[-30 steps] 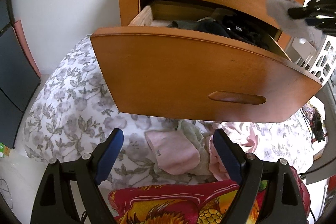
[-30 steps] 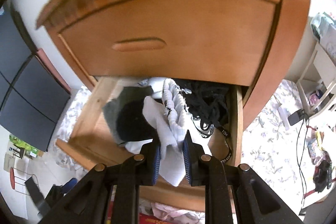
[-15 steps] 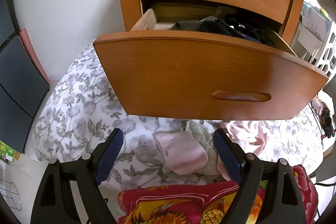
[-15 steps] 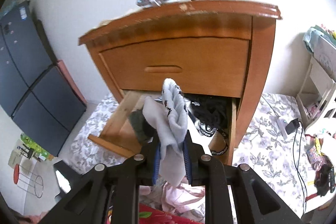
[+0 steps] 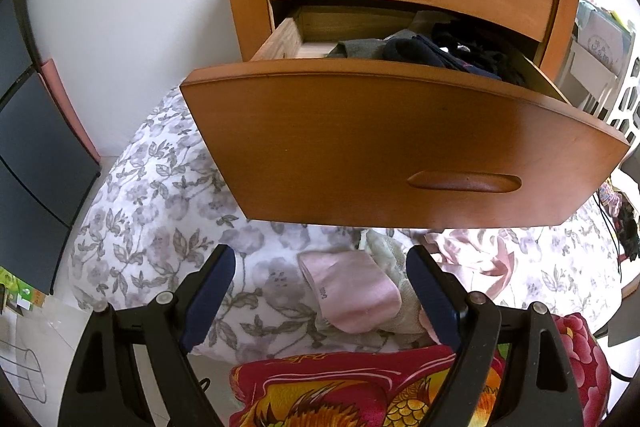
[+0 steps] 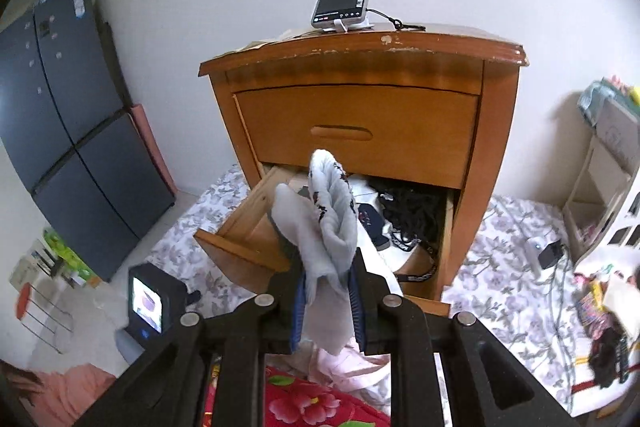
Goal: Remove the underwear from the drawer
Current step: 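Lift the white sock up out of the drawer with the right tool, then lower the white sock onto the pink garment and open the right tool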
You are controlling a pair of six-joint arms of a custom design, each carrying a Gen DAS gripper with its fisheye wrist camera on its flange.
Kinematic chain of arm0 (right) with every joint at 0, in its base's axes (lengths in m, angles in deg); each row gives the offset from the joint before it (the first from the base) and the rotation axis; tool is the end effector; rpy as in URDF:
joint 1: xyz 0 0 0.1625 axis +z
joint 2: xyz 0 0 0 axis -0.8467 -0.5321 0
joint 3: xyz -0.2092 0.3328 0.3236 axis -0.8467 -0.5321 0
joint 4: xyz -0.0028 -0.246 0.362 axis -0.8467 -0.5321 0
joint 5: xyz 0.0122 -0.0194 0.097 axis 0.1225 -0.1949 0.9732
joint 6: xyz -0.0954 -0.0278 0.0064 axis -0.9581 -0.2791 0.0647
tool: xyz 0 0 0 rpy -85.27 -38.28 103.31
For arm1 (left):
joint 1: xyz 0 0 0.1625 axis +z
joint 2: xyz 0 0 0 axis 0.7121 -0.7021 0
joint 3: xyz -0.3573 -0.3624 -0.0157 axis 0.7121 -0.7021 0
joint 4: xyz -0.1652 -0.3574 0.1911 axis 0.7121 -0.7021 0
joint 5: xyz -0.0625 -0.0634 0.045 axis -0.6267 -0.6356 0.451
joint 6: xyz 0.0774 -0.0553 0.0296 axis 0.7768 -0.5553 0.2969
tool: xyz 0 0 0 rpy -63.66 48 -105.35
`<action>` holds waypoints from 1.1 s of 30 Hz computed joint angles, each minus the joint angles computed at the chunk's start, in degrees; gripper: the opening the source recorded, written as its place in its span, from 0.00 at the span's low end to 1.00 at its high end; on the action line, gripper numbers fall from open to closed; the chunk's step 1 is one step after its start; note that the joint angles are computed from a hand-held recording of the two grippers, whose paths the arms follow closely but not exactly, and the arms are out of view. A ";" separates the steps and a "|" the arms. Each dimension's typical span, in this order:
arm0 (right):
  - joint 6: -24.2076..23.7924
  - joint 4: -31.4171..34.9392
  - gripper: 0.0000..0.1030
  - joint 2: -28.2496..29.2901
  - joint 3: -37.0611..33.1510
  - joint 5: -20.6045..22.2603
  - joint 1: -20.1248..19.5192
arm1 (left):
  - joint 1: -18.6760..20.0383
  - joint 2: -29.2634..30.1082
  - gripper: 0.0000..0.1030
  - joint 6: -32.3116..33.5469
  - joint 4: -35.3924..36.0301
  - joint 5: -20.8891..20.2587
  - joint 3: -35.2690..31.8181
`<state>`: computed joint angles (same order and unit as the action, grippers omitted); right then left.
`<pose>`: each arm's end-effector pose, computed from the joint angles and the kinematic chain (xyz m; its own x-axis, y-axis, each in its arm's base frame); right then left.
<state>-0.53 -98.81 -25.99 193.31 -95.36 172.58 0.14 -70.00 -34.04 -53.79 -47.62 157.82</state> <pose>0.3501 -0.5295 0.2987 -0.6859 -0.5054 0.5236 -0.7188 0.5829 -0.3789 -0.1832 -0.5024 0.2132 -0.6735 -0.2075 -0.7095 0.3105 0.7916 -0.5263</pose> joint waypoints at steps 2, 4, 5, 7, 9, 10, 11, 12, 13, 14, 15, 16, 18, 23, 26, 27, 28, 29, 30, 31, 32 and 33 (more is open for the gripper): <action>-1.64 -1.83 0.20 0.15 1.08 -1.18 0.31 | -0.06 0.02 0.85 -0.25 0.27 -0.06 -0.05; -2.92 -3.45 0.21 0.32 2.32 -2.05 0.52 | -0.05 0.03 0.85 -0.24 0.22 -0.01 -0.04; -3.42 -4.08 0.21 0.35 2.87 -2.12 0.49 | -0.03 0.04 0.85 -0.24 0.22 0.04 -0.06; -4.43 -5.21 0.23 0.66 3.97 -1.91 0.23 | -0.01 0.11 0.85 -0.40 0.52 0.22 -0.13; -4.54 -5.30 0.23 1.40 4.56 -1.83 -0.42 | -0.09 0.16 0.85 -0.62 0.87 0.45 -0.16; -4.22 -5.05 0.23 1.81 4.79 -2.23 -0.74 | -0.11 0.16 0.85 -0.63 0.93 0.54 -0.15; -3.62 -4.81 0.23 2.49 5.02 -2.78 -1.17 | -0.11 0.19 0.85 -0.64 0.91 0.56 -0.15; -2.87 -4.39 0.23 3.09 5.25 -3.14 -1.63 | -0.10 0.18 0.85 -0.62 0.88 0.52 -0.14; -1.84 -3.57 0.23 3.77 5.53 -3.16 -2.29 | -0.08 0.20 0.85 -0.72 1.01 0.49 -0.18; -0.94 -2.96 0.23 4.29 5.69 -3.15 -2.77 | -0.08 0.15 0.85 -0.78 1.20 0.47 -0.21; 0.13 -2.30 0.23 5.02 5.86 -3.47 -3.25 | -0.11 0.19 0.85 -0.90 1.47 0.46 -0.28; 1.54 -1.81 0.23 6.08 5.98 -4.09 -3.83 | -0.10 0.15 0.85 -0.83 1.42 0.49 -0.26; 3.82 -1.51 0.23 7.38 6.29 -4.42 -4.96 | -0.13 0.13 0.85 -0.93 1.59 0.49 -0.29; 7.38 -1.59 0.23 10.76 6.70 -5.36 -6.92 | 0.02 0.14 0.85 -1.03 1.87 0.35 -0.36; 9.02 -1.57 0.23 11.66 6.76 -4.88 -7.79 | 0.10 0.23 0.85 -1.20 2.45 0.42 -0.54; 9.49 -1.98 0.23 11.99 6.77 -5.40 -7.82 | 0.06 0.27 0.85 -1.28 2.69 0.47 -0.59; 9.84 -2.37 0.23 12.26 6.82 -5.67 -7.93 | 0.05 0.29 0.85 -1.32 2.78 0.52 -0.61; 10.27 -2.41 0.23 12.38 6.87 -5.60 -8.11 | 0.05 0.31 0.85 -1.36 2.81 0.55 -0.61; 10.48 -2.61 0.23 12.55 6.92 -5.44 -8.29 | 0.08 0.32 0.85 -1.38 2.84 0.49 -0.62; 10.56 -2.65 0.23 12.78 6.80 -5.53 -8.35 | 0.15 0.28 0.85 -1.39 2.88 0.35 -0.67; 10.56 -2.37 0.23 12.92 6.69 -5.55 -8.40 | 0.21 0.27 0.85 -1.44 2.94 0.27 -0.72; 10.48 -2.28 0.23 12.99 6.60 -5.47 -8.43 | 0.26 0.31 0.85 -1.47 3.04 0.25 -0.80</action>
<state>9.95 -101.09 -13.00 199.92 -100.83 164.15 0.40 -69.69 -35.52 -50.76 -47.37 157.03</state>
